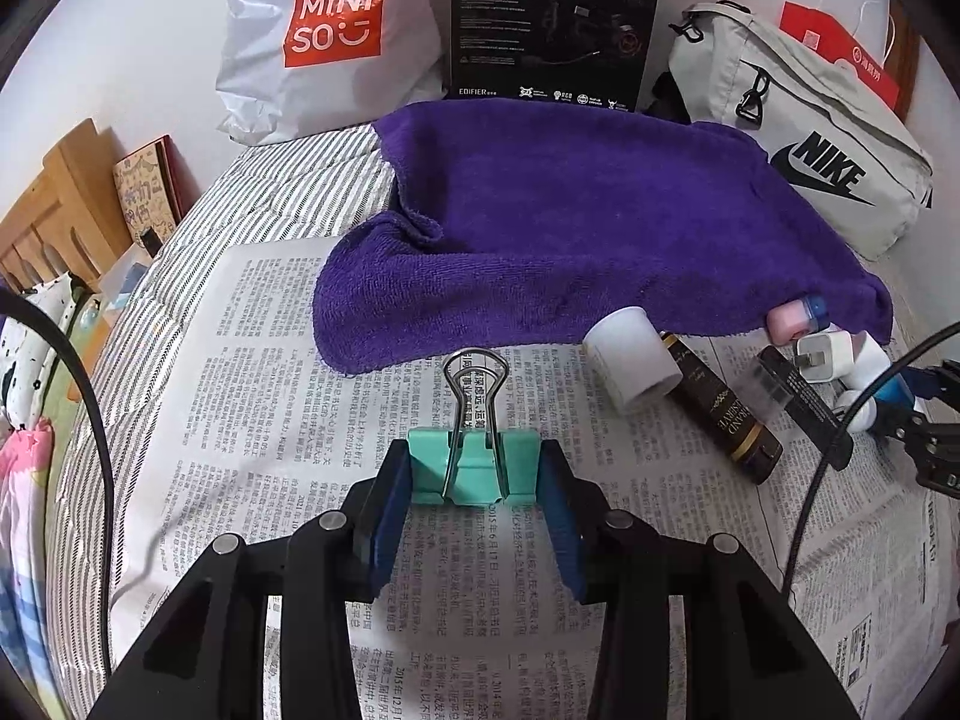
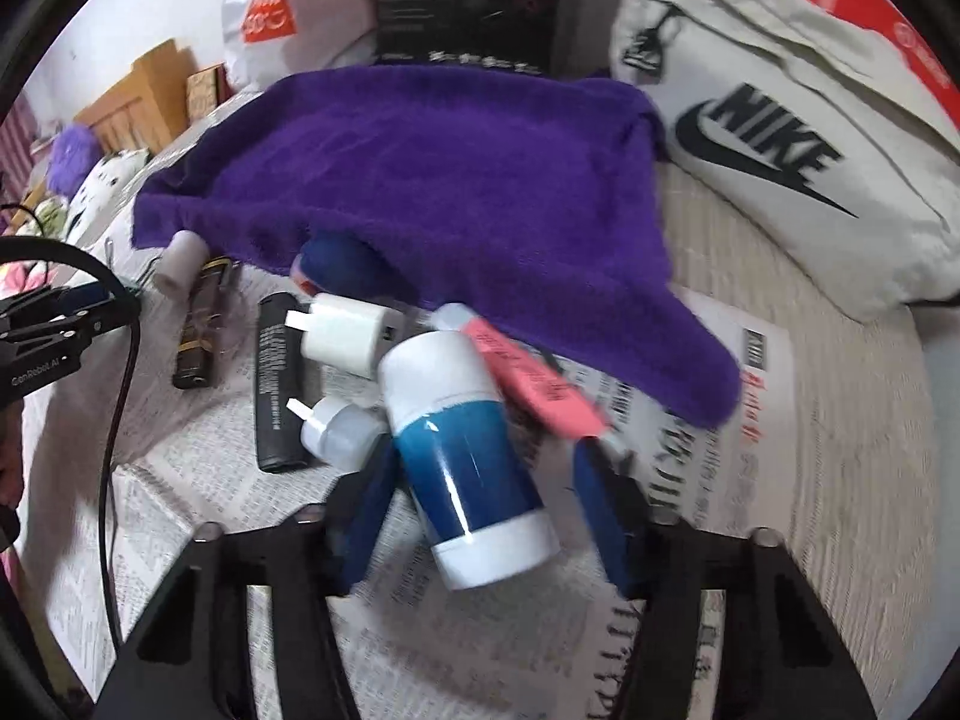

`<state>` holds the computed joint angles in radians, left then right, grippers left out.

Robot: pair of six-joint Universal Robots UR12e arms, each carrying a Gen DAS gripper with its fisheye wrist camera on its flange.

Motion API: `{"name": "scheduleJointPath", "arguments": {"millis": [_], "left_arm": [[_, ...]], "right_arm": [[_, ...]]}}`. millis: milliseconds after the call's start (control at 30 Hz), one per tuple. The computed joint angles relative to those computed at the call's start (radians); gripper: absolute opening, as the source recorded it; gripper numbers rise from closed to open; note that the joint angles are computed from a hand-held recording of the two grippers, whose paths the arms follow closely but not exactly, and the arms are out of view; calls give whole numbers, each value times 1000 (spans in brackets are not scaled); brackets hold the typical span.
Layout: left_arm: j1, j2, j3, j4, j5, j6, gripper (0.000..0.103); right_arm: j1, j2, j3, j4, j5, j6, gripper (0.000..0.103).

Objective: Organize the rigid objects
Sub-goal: 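Grasp the mint-green binder clip with the left tool while the right tool grasps the blue-white deodorant, then carry the binder clip and deodorant onto the purple towel and release both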

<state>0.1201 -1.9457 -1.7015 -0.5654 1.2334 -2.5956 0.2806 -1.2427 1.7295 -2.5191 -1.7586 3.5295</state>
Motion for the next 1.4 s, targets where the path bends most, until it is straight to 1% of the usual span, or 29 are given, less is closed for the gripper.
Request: {"name": "scheduleJointPath", "arguments": {"millis": [33,100,200,300,333,400,500,567,667,700,767,867,1033,1100,1167,1233,1267,1300,1400], "left_arm": [[1,0,0,-1,-2,2,40],[2,0,0,-2,-9,6,40],[5,-1,4,-17,-20,16,40],[5,-1,5,-19,-21,19,40],[5,-1,5,-18,-20,21,40],[4,-1,4,-13,-17,26,40],[8,0,1,-13,-31,36,40],[13,1,-2,-12,-46,37,40],[15,3,-8,-5,-55,37,40],[15,3,-8,-5,-53,37,40],[15,4,-6,-15,-52,43,40],[22,9,0,-56,-70,51,40],[26,8,-3,-54,-92,39,39],[31,10,1,-70,-106,40,39],[40,11,12,-111,-135,44,39],[45,14,15,-115,-151,47,39],[44,15,16,-113,-149,47,39],[44,17,16,-106,-147,44,39],[42,13,22,-120,-139,55,39]], "right_arm": [[-4,5,-1,-14,25,0,41],[-5,7,0,-24,25,6,39],[-10,-6,2,6,49,38,38],[-7,-20,17,12,68,56,38],[-3,-18,16,10,57,57,38],[3,-18,22,-8,39,75,39],[12,-15,41,-66,8,96,40],[15,-16,60,-120,-3,126,41],[15,-21,80,-161,-1,134,40],[14,-23,81,-162,1,135,40],[15,-25,73,-131,0,134,38],[18,-30,61,-89,0,128,38],[13,-34,73,-108,18,141,37],[13,-39,71,-99,18,141,37],[14,-45,70,-96,16,131,36],[15,-51,74,-112,17,120,36],[14,-53,76,-116,24,116,36],[16,-53,79,-132,15,107,36],[14,-53,78,-136,15,106,36]]}}
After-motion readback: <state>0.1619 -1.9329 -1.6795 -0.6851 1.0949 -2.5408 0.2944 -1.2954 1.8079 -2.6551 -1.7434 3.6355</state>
